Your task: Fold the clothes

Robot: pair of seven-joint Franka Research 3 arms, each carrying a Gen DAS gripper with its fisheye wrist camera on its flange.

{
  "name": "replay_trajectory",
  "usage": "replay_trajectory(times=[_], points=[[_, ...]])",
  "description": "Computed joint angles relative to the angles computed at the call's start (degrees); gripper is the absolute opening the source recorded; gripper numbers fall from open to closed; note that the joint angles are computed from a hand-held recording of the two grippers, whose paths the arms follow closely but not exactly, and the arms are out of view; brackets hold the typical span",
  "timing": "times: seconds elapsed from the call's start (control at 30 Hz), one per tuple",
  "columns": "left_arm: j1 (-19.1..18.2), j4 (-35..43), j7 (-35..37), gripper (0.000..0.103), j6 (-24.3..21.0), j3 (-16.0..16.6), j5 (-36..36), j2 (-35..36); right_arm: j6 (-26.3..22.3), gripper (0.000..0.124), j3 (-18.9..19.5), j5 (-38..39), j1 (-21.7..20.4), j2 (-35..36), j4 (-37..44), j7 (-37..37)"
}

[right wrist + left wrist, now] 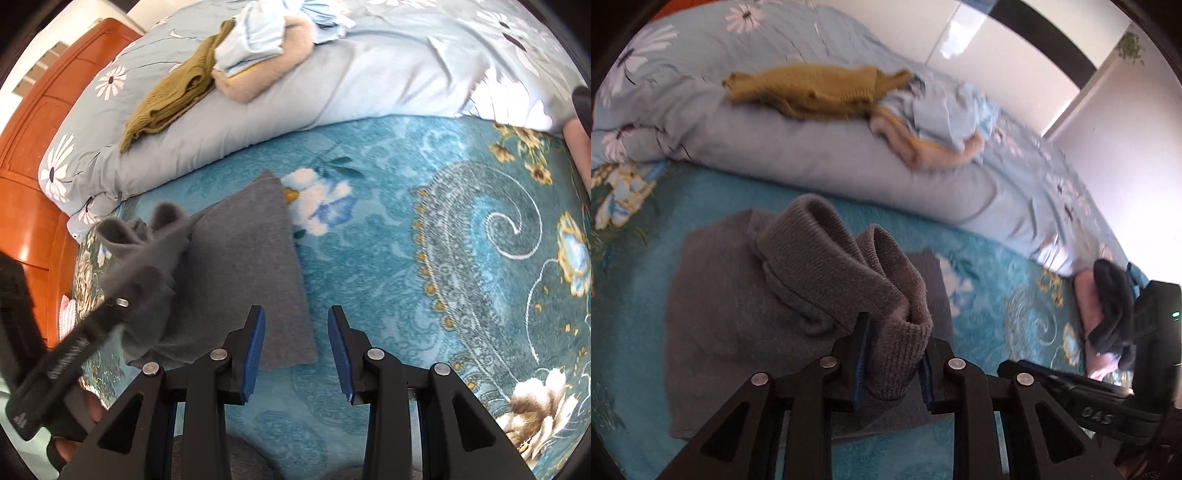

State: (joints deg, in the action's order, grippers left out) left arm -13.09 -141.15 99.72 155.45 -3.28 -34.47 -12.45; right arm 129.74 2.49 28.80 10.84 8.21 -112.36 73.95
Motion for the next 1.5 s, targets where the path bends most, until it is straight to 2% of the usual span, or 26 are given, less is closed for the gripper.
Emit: replay_trajectory(times=[0.13,0.2,0.27,0.33,0.5,0.57,0.63,0.73,0.83,1.17,1.4,1.5], points=[[-0.1,0.5,-1.6,0.030,-2.0,-0.9,0.7,1.3,0.1,0.036,-0.3,0.3,-0.4,0.1,-0.9,0.5],[-0.4,0.8,0.0,0.037,-3.6,-0.3,-2.0,1.4,0.1,0.036,-0.3,0.6,-0.5,0.1,-1.0,0.4],[-0.5,1.0,2.2,0.050,-5.4,0.3,-5.5,1.2,0.2,0.036,-0.3,0.9,-0.6,0.2,-1.1,0.1],[-0.4,0.6,4.7,0.054,-6.9,0.9,-9.5,0.0,0.4,0.036,-0.1,1.5,-0.6,0.4,-1.0,-0.2],[1.3,-2.3,6.9,0.058,-8.0,2.3,-12.6,-5.4,0.4,0.036,0.6,6.2,-0.8,0.8,-0.6,-3.2],[3.4,-4.4,3.2,0.060,-5.4,1.9,-8.9,-7.7,-0.3,0.036,1.1,8.4,-0.7,1.5,0.1,-5.1],[6.2,-6.1,-3.3,0.061,-3.6,1.2,-2.4,-8.9,-1.2,0.036,1.6,9.4,-0.4,2.5,1.0,-6.5],[11.4,-7.7,-13.3,0.061,-3.4,0.6,7.8,-9.0,-3.0,0.038,2.3,11.1,0.0,4.4,2.7,-8.2],[12.9,-8.3,-17.8,0.061,-6.0,2.5,12.7,-8.0,-4.2,0.043,2.7,11.7,0.6,6.0,4.0,-8.7],[10.9,-11.9,-17.6,0.063,-8.3,5.3,16.1,-9.1,-5.8,0.045,4.3,15.3,1.2,10.3,8.8,-12.8],[10.9,-11.7,-15.7,0.065,-10.5,6.1,15.8,-10.0,-7.2,0.045,5.2,14.5,1.8,16.1,15.5,-11.5],[11.2,-12.2,-15.7,0.066,-11.1,6.3,15.6,-11.1,-8.6,0.045,5.8,16.1,0.8,16.6,15.9,-10.9]])
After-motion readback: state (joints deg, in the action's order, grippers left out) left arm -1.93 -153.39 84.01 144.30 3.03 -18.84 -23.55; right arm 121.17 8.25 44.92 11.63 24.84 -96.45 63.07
